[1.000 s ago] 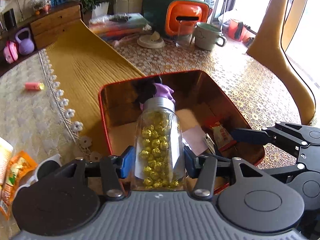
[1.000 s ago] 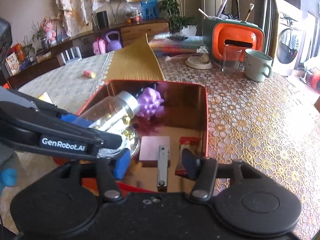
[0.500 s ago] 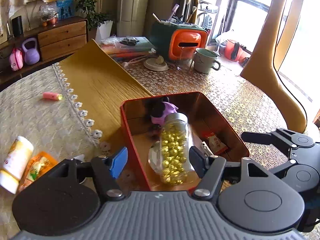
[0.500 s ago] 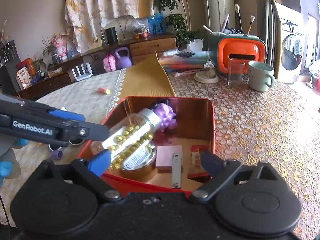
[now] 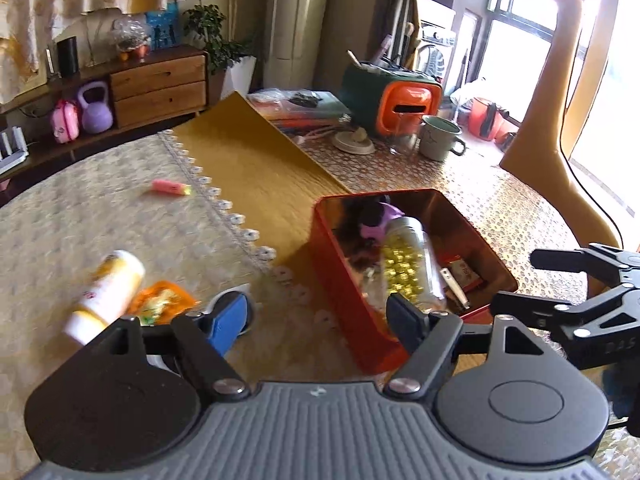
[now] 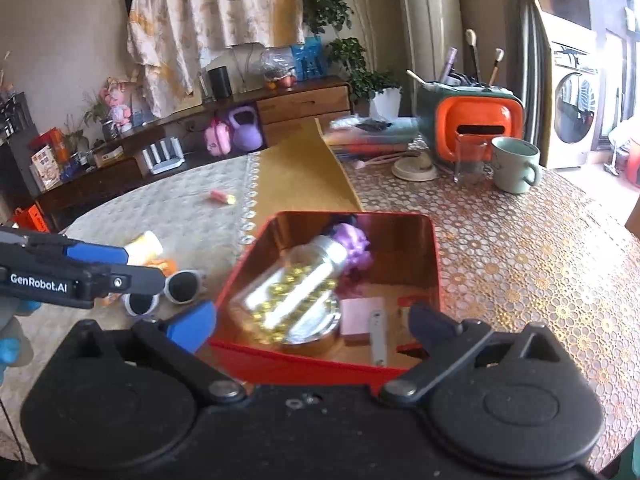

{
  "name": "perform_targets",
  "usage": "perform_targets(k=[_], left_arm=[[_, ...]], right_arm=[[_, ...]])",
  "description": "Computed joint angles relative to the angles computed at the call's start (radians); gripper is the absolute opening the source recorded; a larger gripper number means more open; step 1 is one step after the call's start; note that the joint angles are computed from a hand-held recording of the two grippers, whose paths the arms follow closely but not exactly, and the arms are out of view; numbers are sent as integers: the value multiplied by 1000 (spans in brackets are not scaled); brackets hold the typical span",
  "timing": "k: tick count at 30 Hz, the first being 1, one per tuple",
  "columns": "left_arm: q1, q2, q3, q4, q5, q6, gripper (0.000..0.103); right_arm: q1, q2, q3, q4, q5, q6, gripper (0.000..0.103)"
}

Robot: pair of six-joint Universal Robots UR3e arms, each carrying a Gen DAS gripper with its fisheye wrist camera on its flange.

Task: Organize rigid objects
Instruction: 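Open both tools to release the jar and clipper inside the box, then move both tools toward the white bottle and purple block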

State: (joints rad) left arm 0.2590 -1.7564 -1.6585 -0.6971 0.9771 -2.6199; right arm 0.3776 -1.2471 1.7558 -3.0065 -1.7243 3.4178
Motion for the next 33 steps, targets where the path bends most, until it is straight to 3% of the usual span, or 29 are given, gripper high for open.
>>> perform_targets(k=[2,4,16,18,20,25,33], left_arm=[[33,20,-16,-9,-11,22,77],[63,31,-24,-20,-17,40,84],[247,57,-67,-85,-60,141,85],[275,43,-50,-111,-82,151,94],[292,33,-53,-85,-88,141,101],[307,-11,-22,-55,-85,141,103],[278,-156,65,100,-39,87,103]], right_arm=[[33,12,-28,6,-26,1,103],[61,27,-62,16,-38,1,103],[199,249,-395,130,-60,-33,103],[207,289,-449,155,-39,-29,103],[221,336,-518,190,-40,-33,103],[255,437,-663,260,-53,-82,103],[278,630,-976,413,-67,-100,103]])
